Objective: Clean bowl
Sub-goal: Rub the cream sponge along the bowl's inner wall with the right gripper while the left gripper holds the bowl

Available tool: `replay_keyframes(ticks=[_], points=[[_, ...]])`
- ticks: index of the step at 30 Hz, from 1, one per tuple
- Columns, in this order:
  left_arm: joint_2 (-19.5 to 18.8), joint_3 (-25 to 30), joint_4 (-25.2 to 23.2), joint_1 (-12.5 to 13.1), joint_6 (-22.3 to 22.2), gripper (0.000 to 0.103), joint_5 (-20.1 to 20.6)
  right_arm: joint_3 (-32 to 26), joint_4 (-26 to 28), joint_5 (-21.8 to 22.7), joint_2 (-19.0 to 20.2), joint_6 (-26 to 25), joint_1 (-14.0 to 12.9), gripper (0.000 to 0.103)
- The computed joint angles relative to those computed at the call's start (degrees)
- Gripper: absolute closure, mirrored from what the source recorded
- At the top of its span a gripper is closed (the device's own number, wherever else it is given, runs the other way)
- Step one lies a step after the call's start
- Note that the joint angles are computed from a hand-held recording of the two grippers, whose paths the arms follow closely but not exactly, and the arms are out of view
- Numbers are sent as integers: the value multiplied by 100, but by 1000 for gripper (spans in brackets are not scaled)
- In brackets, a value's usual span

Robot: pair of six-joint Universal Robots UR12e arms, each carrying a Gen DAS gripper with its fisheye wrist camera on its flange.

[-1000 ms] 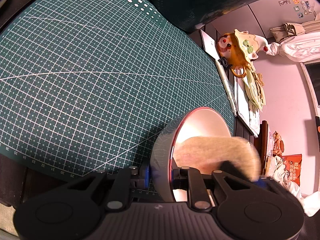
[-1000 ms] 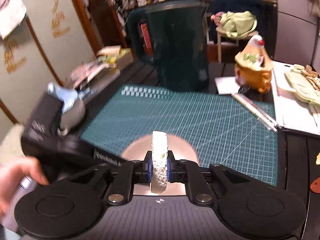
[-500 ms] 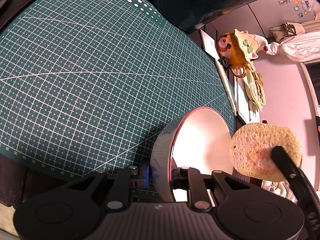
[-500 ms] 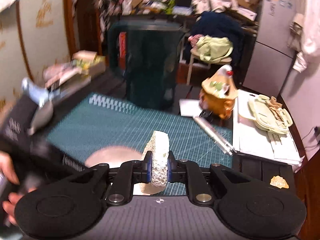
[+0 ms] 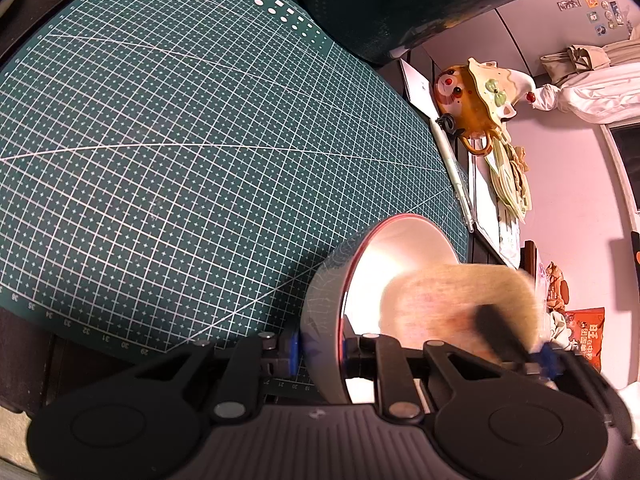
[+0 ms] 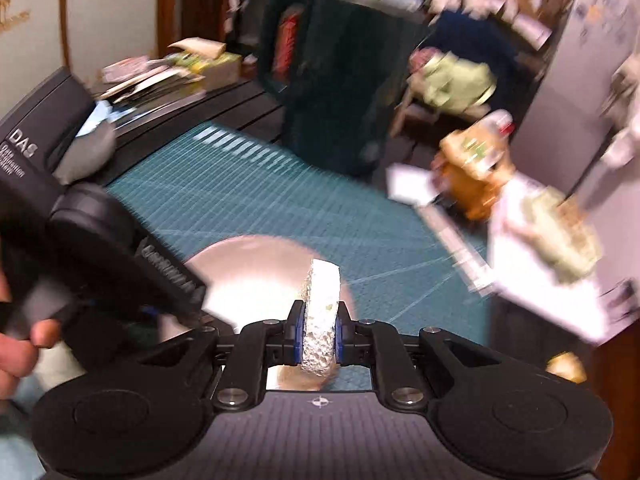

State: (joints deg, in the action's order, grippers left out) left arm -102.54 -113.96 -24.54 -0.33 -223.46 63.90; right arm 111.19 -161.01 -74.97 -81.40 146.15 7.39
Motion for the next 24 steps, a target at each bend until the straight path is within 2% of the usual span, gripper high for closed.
replay_keyframes(ticks=[3, 6, 9, 13, 15, 17, 21, 24], points=[[-3, 12, -9, -3, -9, 86, 1, -25, -112, 333, -47, 304, -152, 90], [2, 7, -15, 4, -6, 86, -7, -81, 20, 934, -80, 644, -343, 90], [7, 8, -18, 1, -10, 86, -3, -212, 713, 1391, -49, 641, -407, 90], [12, 4, -14, 0, -12, 86, 2, -196, 968, 608, 33, 153, -86, 90], [-11, 43, -31, -15, -26, 86, 8, -129, 729, 230, 76, 35, 34, 90], [-14, 50, -39, -20, -22, 86, 10, -32, 253, -127, 82, -64, 112, 90], [-18, 60, -42, -24, -29, 86, 9, -10, -112, 28, 28, 179, -7, 90], [-25, 76, -52, -31, -36, 86, 13, -62, -61, 554, -30, 534, -199, 90]])
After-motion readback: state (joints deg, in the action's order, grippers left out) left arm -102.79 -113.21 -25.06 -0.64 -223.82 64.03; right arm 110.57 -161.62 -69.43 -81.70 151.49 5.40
